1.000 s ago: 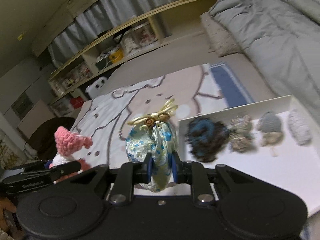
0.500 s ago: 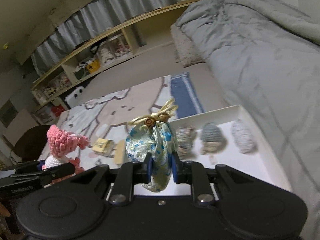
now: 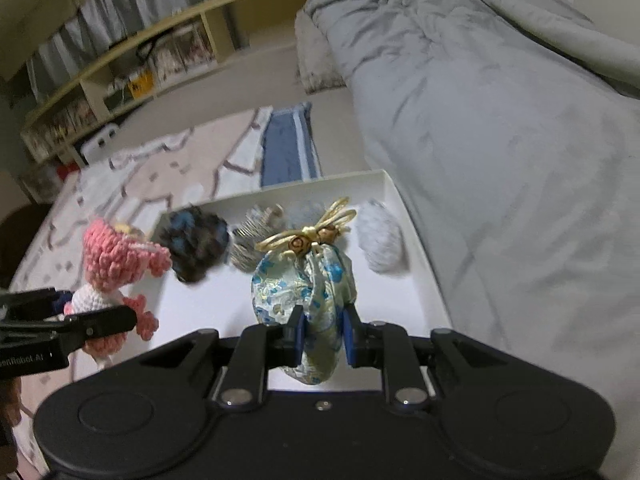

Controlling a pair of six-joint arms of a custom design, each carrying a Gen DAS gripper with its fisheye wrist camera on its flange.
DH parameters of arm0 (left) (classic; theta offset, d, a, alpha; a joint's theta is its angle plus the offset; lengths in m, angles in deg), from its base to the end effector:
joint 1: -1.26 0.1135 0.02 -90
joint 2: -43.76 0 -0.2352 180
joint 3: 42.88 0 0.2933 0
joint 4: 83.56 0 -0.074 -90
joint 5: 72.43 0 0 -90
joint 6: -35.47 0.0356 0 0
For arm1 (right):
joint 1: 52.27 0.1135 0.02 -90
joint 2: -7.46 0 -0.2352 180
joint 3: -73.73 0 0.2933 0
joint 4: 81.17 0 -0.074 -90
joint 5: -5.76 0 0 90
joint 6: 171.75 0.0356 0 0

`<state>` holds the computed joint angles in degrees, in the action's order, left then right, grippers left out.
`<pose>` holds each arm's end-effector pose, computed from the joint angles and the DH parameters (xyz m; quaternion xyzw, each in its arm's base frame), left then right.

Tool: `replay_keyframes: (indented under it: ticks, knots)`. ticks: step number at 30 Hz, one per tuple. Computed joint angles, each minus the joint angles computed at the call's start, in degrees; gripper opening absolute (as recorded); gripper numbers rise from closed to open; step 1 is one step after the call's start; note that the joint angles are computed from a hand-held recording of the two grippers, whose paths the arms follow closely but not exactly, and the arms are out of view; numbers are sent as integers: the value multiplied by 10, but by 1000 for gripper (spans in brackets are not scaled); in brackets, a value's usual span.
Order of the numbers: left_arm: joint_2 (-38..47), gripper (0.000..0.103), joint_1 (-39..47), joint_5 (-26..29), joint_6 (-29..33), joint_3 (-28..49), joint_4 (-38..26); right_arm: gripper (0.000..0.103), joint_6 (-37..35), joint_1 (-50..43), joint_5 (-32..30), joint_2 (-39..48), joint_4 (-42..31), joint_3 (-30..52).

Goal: Organize objects
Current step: 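Carry pink toy with left gripper while right gripper carries floral pouch to tray, then lower pink toy and pouch into tray and open both grippers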

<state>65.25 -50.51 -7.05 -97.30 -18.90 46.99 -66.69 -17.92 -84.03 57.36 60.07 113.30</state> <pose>0.1148 -0.1218 0.1347 -0.0067 0.9122 -0.1287 0.3889 0.1890 0.1290 0.1580 -0.1563 0.9238 0.1445 0.3182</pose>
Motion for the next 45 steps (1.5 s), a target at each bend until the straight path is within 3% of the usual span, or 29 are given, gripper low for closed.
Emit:
replay_keyframes:
  ticks: [8, 17, 22, 26, 31, 45]
  knots:
    - [204, 51, -1, 14, -35, 28, 135, 20, -104, -33, -2, 94, -22, 35]
    - [348, 51, 17, 45, -64, 58, 240, 25, -169, -29, 64, 189, -7, 71]
    - [423, 51, 22, 51, -81, 92, 289, 33, -166, -38, 73, 168, -5, 59]
    - [478, 51, 20, 62, -96, 118, 316, 33, -170, -50, 62, 152, -7, 49]
    - [514, 56, 12, 65, -89, 142, 324, 33, -165, -50, 53, 144, -7, 43]
    - [438, 57, -2, 59, -56, 143, 231, 33, -111, -54, 19, 52, -25, 8]
